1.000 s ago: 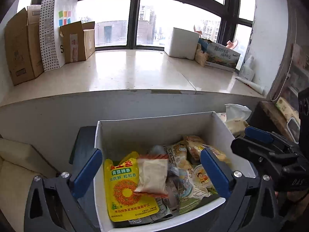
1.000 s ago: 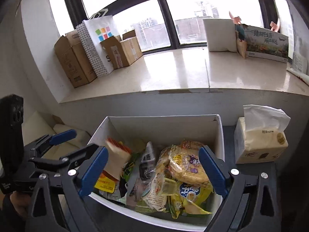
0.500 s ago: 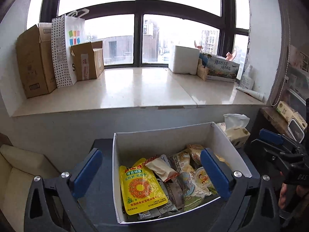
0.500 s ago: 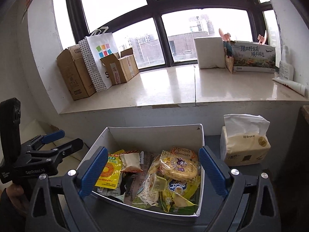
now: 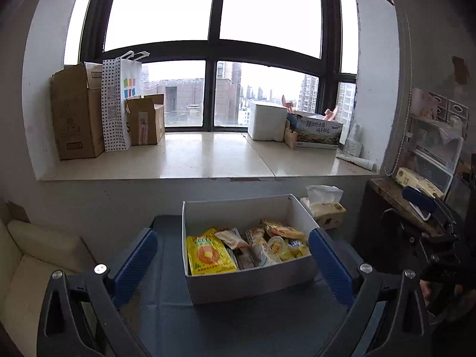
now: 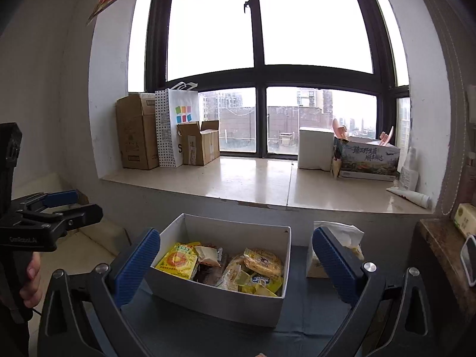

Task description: Organize snacks

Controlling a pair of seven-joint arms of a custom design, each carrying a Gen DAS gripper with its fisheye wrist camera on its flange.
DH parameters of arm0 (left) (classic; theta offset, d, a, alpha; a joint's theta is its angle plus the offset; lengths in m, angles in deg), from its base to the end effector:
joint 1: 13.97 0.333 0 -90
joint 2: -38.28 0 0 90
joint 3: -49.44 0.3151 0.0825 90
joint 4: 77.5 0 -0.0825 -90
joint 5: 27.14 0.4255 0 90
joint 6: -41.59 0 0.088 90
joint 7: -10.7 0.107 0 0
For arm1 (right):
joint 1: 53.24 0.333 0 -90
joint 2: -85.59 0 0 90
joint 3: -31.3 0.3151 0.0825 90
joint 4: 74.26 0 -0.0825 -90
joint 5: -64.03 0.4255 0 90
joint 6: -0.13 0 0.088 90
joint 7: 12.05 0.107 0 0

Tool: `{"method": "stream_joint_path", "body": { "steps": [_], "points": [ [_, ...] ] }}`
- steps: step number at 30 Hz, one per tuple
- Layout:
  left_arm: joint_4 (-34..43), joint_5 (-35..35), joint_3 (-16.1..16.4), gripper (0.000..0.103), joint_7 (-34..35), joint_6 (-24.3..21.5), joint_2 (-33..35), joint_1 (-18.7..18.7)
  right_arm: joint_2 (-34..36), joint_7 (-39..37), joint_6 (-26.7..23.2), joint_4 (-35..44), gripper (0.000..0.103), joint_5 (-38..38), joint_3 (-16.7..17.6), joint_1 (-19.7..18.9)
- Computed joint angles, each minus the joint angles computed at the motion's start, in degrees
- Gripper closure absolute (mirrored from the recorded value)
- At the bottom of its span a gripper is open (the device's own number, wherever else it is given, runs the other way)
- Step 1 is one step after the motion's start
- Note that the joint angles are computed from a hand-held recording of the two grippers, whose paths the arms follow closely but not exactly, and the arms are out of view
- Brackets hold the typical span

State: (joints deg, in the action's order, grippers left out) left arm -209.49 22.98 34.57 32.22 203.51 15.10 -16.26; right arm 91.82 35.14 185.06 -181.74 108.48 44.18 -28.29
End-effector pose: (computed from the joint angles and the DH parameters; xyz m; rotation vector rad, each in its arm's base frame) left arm 0.4793 -0.2034 0.5736 -1.6813 1.4530 -0.9500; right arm 0.5643 0.3441 0.5653 -1.7319 0.9435 -0.6224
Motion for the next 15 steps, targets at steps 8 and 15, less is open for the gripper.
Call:
{"method": "stream_joint_path", "body": {
  "steps": [8,15],
  "points": [
    [-8.97,-6.81,-0.09,0.000,-1.27,-1.66,-7.00,-5.38,-9.85,15.26,-4.96,-13.51,0.000,-13.43,-1.52,0.70],
    [-10.32,-10.07,-0.75,0.000,0.00,-4.95,-8.28,-7.24,-12.86,12.44,-9.35,-17.61,0.000,-4.01,-4.60,5.07]
  ]
}}
